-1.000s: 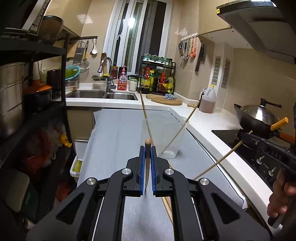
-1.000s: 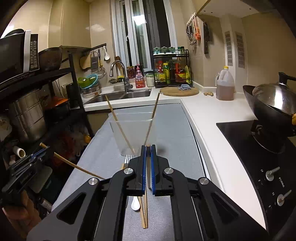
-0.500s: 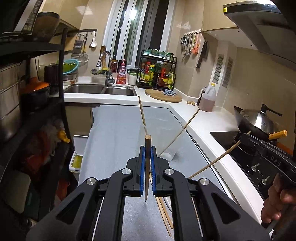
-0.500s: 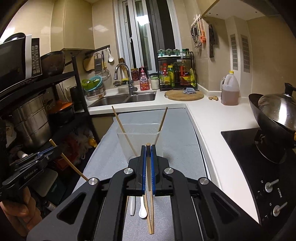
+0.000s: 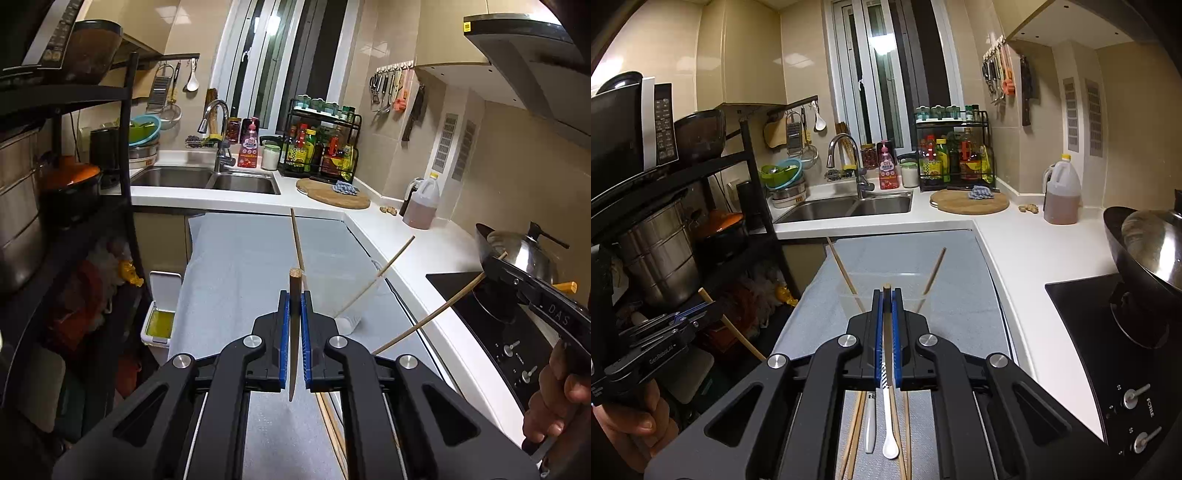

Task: Organize utensils
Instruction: 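Raise both held chopsticks upright and carry them over the clear container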

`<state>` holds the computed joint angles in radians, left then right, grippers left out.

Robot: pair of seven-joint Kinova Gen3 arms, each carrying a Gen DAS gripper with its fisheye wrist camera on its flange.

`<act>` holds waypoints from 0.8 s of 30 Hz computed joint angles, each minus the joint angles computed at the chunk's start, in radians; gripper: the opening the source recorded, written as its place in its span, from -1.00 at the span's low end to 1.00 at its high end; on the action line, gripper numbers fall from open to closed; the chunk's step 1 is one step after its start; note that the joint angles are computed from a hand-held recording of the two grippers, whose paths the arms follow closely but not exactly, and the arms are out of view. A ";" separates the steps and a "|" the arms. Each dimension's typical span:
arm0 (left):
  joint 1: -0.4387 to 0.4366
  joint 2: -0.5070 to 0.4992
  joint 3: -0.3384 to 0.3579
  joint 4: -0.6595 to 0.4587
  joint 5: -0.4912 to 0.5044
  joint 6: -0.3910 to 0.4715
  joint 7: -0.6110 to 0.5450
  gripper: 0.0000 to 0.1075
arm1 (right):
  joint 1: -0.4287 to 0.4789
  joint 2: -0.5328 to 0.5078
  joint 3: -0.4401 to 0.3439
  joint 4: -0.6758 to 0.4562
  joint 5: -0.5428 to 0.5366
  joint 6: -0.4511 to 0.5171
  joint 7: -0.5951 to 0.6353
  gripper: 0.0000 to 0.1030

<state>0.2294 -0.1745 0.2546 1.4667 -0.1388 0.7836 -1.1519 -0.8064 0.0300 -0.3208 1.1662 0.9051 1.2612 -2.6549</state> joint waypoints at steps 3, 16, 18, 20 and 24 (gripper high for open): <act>0.000 0.026 -0.009 -0.042 0.004 0.019 -0.014 -0.89 | 0.015 0.015 0.016 -0.031 -0.034 -0.030 0.038 -0.91; 0.019 0.162 -0.076 -0.281 0.103 0.068 -0.124 -0.89 | 0.046 0.079 0.108 -0.241 -0.135 -0.090 0.237 -0.91; 0.025 0.186 -0.082 -0.328 0.115 0.074 -0.139 -0.89 | 0.046 0.093 0.128 -0.286 -0.146 -0.094 0.266 -0.91; 0.033 0.217 -0.084 -0.391 0.126 0.083 -0.154 -0.89 | 0.043 0.108 0.147 -0.329 -0.152 -0.097 0.289 -0.91; 0.050 0.266 -0.092 -0.479 0.147 0.063 -0.177 -0.89 | 0.045 0.126 0.187 -0.372 -0.166 -0.113 0.312 -0.91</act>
<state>0.2790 0.0911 0.1625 0.9880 0.0082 0.8471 -1.3290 -0.7618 0.1561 -0.1341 0.7945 0.7390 1.1479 -2.3432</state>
